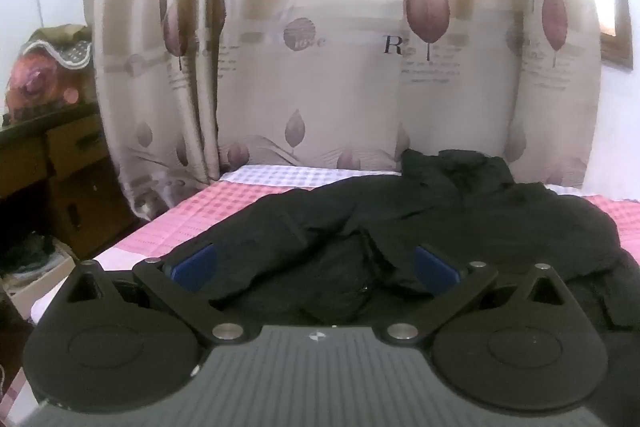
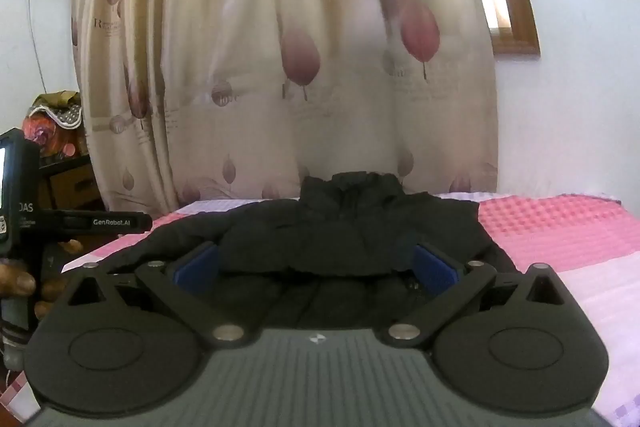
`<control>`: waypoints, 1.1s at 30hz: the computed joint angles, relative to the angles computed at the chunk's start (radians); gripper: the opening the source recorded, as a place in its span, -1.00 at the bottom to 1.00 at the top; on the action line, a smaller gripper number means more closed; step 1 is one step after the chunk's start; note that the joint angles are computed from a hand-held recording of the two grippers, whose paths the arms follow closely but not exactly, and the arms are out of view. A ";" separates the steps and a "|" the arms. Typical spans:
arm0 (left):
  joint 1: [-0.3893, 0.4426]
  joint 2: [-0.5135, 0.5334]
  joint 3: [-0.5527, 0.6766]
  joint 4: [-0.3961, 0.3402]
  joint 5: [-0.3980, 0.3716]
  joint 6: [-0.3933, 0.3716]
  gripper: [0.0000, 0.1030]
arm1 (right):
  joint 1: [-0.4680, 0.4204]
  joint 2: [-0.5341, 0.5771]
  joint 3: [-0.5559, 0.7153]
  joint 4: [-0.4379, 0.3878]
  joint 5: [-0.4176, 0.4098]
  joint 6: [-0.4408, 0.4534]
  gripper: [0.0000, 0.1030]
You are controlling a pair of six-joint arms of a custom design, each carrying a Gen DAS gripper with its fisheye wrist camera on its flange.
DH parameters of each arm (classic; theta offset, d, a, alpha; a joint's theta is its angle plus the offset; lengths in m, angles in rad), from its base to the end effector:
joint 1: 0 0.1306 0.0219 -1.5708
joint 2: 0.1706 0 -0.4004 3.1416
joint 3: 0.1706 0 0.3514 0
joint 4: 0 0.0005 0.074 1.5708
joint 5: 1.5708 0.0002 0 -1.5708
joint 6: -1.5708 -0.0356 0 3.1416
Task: Fold large clothes
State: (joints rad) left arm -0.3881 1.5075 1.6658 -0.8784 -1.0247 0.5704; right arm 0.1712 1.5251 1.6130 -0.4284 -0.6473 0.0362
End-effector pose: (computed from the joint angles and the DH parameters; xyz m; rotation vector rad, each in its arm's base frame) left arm 0.4567 -0.1544 0.5229 -0.6548 1.8474 0.5512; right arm 0.5071 0.1090 0.5243 -0.6275 1.7944 0.7072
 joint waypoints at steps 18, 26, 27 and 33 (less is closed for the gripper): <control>0.023 0.015 0.031 -0.161 0.008 0.121 1.00 | 0.005 0.003 -0.001 -0.105 -0.024 0.017 1.00; 0.131 -0.121 -0.161 0.005 0.287 0.253 0.82 | 0.009 0.006 0.009 -0.142 -0.024 0.021 1.00; 0.144 -0.142 -0.192 0.024 0.316 0.283 0.76 | 0.009 0.007 0.008 -0.146 -0.024 0.021 1.00; 0.248 -0.285 -0.401 0.216 0.490 0.469 0.75 | 0.015 0.018 0.030 -0.202 -0.019 0.027 1.00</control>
State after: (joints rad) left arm -0.1404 1.2223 1.2649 -0.6625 -0.5349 1.0397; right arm 0.1865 1.5430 1.6427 -0.6306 -0.6659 0.0634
